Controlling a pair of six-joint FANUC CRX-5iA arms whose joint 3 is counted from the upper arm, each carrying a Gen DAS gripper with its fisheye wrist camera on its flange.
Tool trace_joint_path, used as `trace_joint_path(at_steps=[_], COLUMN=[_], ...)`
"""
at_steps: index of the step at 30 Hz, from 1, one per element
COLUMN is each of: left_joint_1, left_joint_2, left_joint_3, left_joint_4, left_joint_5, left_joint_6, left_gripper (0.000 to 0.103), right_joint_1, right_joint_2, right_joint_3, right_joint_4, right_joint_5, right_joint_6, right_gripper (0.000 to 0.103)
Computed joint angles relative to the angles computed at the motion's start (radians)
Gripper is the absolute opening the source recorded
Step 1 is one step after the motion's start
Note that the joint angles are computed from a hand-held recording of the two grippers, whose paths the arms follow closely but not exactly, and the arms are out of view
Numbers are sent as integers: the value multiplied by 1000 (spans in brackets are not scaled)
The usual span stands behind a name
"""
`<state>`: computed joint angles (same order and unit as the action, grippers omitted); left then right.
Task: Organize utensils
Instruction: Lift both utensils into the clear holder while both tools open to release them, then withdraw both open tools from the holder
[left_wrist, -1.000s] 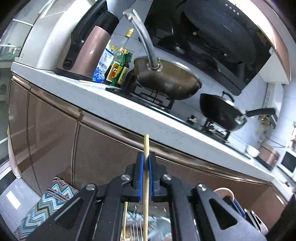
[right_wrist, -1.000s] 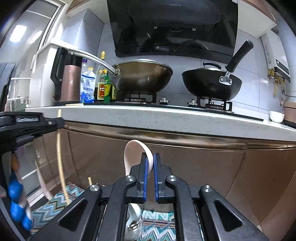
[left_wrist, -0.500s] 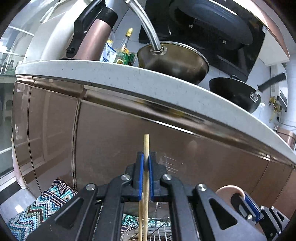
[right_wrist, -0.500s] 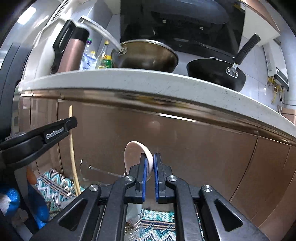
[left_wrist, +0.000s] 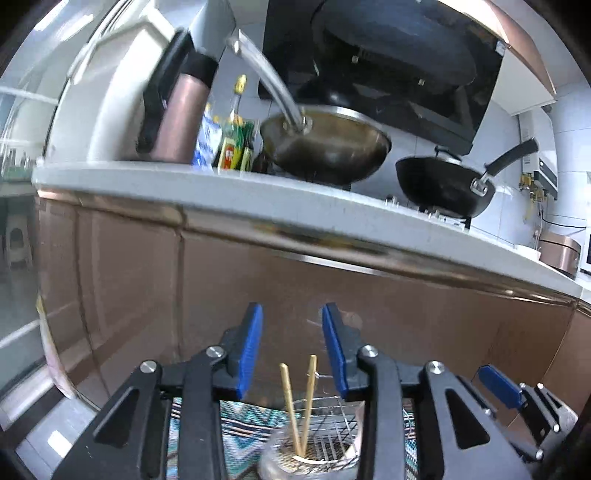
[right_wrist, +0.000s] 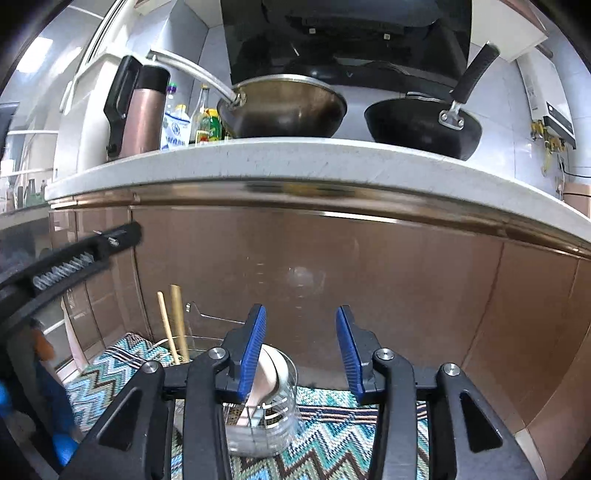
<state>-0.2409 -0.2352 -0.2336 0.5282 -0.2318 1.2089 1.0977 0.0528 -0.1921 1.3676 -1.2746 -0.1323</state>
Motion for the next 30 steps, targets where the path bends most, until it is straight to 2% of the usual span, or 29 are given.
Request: trace_joint_path(at_steps=[3,5,9,17,20,23,30], left_joint_1=[59,94,198,477,572,697,919], left_joint_2=[-76,-120,-206,-359,-384,-404,-473], left_joint_3=[21,5,33,39,54,51,-4], left_joint_4=[-48,16,11,162,185,259,393], left_joint_5=[-89,-132,-293,-615,-716,-845,-970], left_joint_6=[26,-32,-29,-204,-233,-297,-395], left_gripper=[34,38,41,42,42,42,42], right_joint_1=[45,86,178,389,452,511,605], right_joint_2=[-28,-49,-86,-142,-148,-154,-154], right_joint_3=[8,14,25,58,75,87,89], right_joint_4=[-8,-7,11,79,109,120,125], right_joint_5=[-54,-99,-192,-382,-439,-482,-571], right_joint_6=[10,17,39,64,79,85,74], right_gripper=[39,39,39,40,40,40,40])
